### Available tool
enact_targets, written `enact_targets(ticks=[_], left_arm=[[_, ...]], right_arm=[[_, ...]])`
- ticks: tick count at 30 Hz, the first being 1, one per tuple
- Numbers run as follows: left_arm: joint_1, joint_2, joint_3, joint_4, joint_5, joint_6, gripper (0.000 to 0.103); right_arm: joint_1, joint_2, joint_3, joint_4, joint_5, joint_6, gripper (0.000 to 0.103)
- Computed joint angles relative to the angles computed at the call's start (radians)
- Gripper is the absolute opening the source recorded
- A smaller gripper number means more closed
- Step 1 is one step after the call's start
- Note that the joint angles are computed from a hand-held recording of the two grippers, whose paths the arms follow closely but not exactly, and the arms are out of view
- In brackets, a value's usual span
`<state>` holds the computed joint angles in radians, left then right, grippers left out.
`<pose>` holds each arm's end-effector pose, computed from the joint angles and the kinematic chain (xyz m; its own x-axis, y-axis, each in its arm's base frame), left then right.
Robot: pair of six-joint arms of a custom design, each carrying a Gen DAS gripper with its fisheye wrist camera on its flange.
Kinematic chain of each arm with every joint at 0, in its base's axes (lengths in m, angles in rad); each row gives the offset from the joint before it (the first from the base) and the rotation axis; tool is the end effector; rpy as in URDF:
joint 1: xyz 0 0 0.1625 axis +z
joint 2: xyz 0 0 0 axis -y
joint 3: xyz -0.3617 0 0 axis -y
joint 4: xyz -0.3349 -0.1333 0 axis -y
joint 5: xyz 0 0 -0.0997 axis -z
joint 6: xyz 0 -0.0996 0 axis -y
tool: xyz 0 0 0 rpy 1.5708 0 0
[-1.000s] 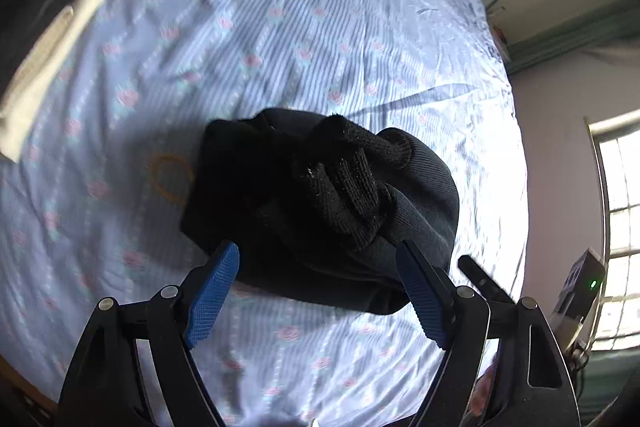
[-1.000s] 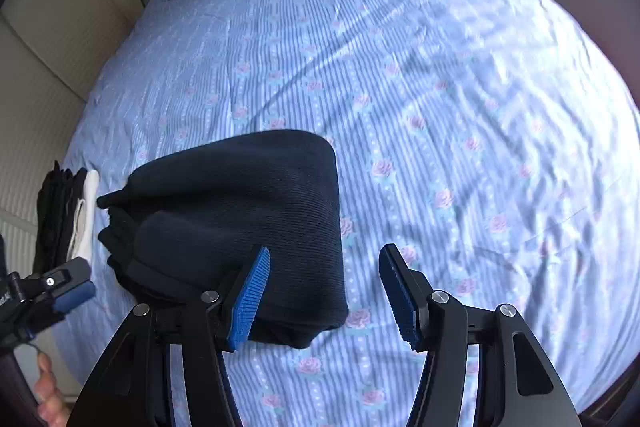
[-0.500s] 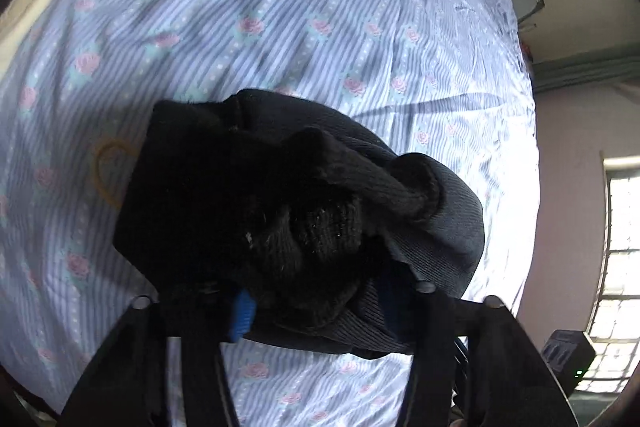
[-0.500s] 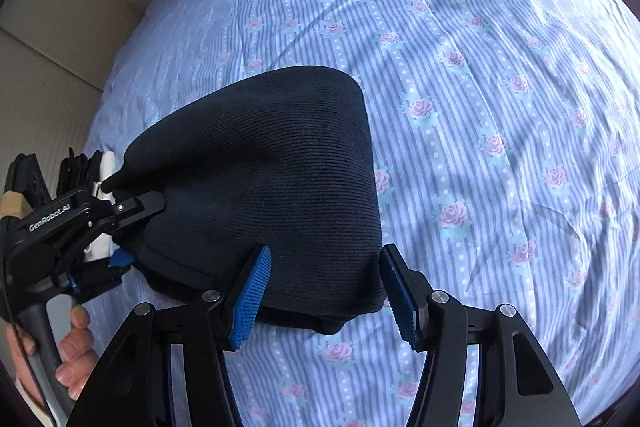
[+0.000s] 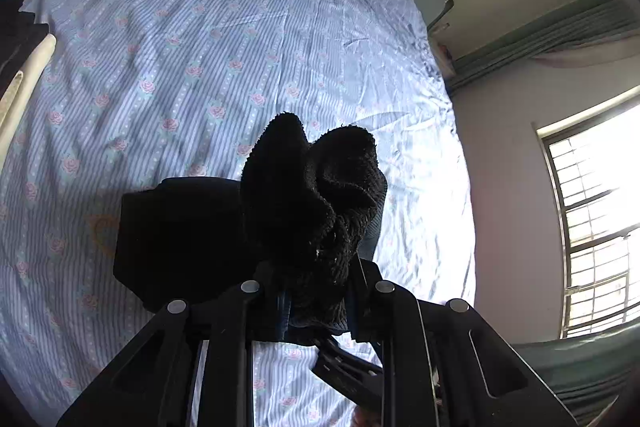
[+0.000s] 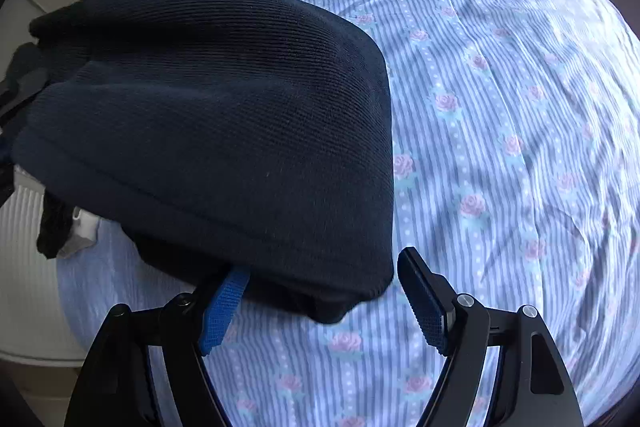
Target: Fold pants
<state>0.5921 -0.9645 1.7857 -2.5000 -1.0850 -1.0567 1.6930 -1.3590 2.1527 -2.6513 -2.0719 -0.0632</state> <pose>-0.3501 -0.4522 0.1378 -0.9815 -0.1361 -0.1344 -0.0604 0.8873 -0.4572 0.1374 -0.4176 0.2218 -0.8779 -0.0322 0.4777 -0.1727 0.9519 -0.2532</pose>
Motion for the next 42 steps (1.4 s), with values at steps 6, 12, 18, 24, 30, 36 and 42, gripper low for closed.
enact_targets(ticks=[6,12,18,24,30,36,42], left_arm=[[0.020,-0.040,0.060,0.059,0.010,-0.020,0.022],[0.087,-0.031,0.138,0.028,-0.048,-0.068,0.024],[0.106,-0.029,0.129,0.102,-0.044,-0.014,0.045],[0.111,-0.025,0.116,0.172,-0.030,0.070,0.066],[0.154,-0.020,0.112,0.168,-0.038,0.126,0.084],[0.203,-0.014,0.133,0.122,-0.088,0.191,0.092],[0.263,0.003,0.164,0.001,-0.165,0.204,0.095]], right_arm=[[0.039,0.006,0.010,-0.096,-0.207,0.019,0.073],[0.072,0.031,0.015,-0.063,-0.293,-0.044,0.073],[0.073,-0.018,-0.025,0.163,-0.211,0.011,0.073],[0.124,-0.157,-0.008,0.166,-0.074,0.014,0.073],[-0.007,-0.025,-0.113,0.123,0.058,0.055,0.073],[-0.073,0.064,-0.143,0.126,0.114,0.036,0.074],[-0.135,0.085,-0.125,0.097,0.169,0.058,0.079]])
